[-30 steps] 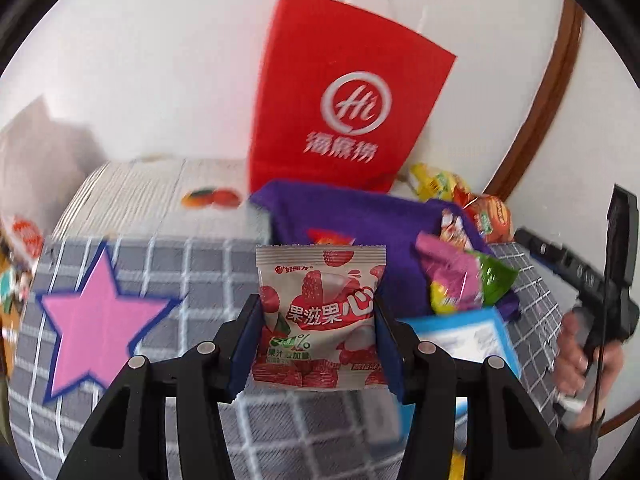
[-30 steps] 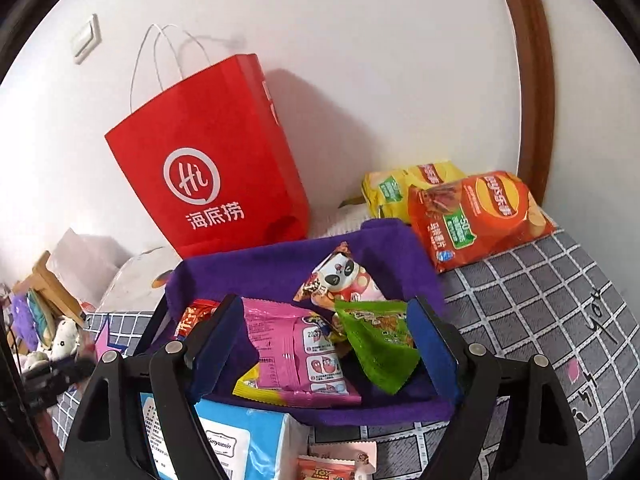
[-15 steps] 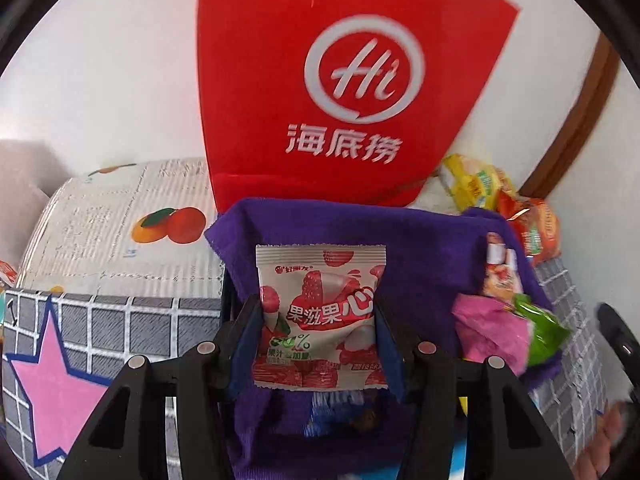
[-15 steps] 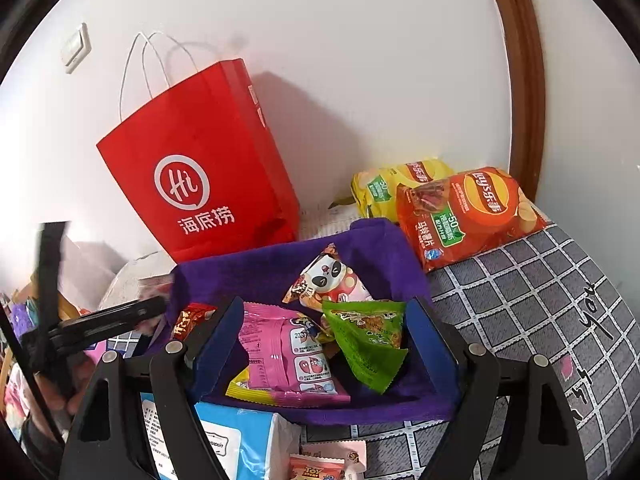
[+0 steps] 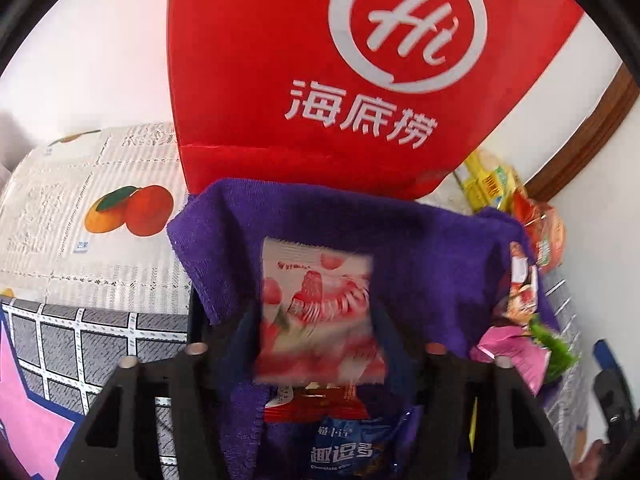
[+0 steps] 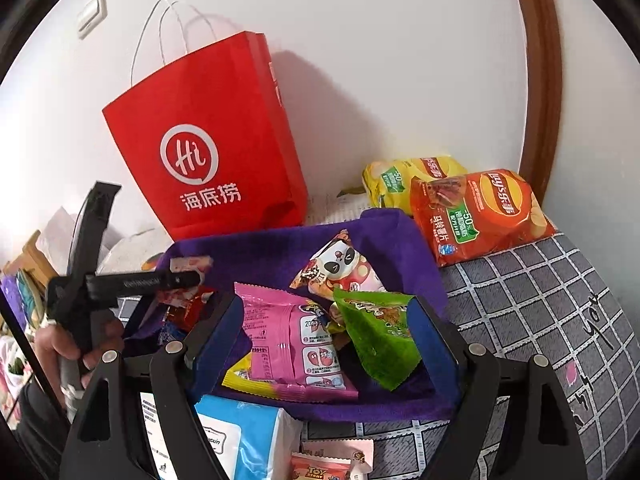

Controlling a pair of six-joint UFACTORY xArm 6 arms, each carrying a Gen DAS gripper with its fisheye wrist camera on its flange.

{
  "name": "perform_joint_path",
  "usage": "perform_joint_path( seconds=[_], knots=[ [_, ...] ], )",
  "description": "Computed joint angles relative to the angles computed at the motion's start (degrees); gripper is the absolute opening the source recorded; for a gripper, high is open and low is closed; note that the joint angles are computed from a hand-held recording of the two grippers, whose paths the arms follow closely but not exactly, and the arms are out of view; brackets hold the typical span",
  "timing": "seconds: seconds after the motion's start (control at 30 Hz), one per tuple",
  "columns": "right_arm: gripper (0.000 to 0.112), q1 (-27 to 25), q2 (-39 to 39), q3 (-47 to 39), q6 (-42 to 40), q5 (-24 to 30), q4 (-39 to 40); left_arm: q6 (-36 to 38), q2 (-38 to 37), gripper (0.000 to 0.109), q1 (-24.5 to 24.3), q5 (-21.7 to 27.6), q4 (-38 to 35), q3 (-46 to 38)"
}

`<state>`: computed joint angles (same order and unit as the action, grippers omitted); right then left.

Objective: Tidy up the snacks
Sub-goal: 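Lower the lychee candy packet onto the purple towel and open the left tool, then grasp the long pink-white ice-cream packet with the right tool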

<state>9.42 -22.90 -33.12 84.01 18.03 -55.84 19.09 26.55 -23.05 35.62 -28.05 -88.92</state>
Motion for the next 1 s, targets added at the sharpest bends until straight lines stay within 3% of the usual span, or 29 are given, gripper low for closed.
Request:
perform_joint_path(
  seconds=[0.27, 0.67, 0.83, 1.0],
  knots=[
    [0.084, -1.2, -0.6, 0.7, 0.9, -2.8, -1.0, 2.2, -5.0, 0.068, 0.2, -1.6, -3.7, 4.0],
    [0.076, 0.1, -6.9, 3.5, -2.4, -1.1, 1.9, 11.2, -23.3, 0.068, 1.2, -7.8, -7.6, 26.2],
    [0.073, 5.1, -16.5, 10.0, -6.5, 5.4, 10.1, 19.4, -29.7, 0.068, 3.0, -8.0, -16.3, 33.3],
    [0.065, 13.2, -24.2, 16.0, -5.7, 13.6, 16.1, 23.5, -30.4, 0.068, 3.7, -5.7, -20.7, 35.5]
  ],
)
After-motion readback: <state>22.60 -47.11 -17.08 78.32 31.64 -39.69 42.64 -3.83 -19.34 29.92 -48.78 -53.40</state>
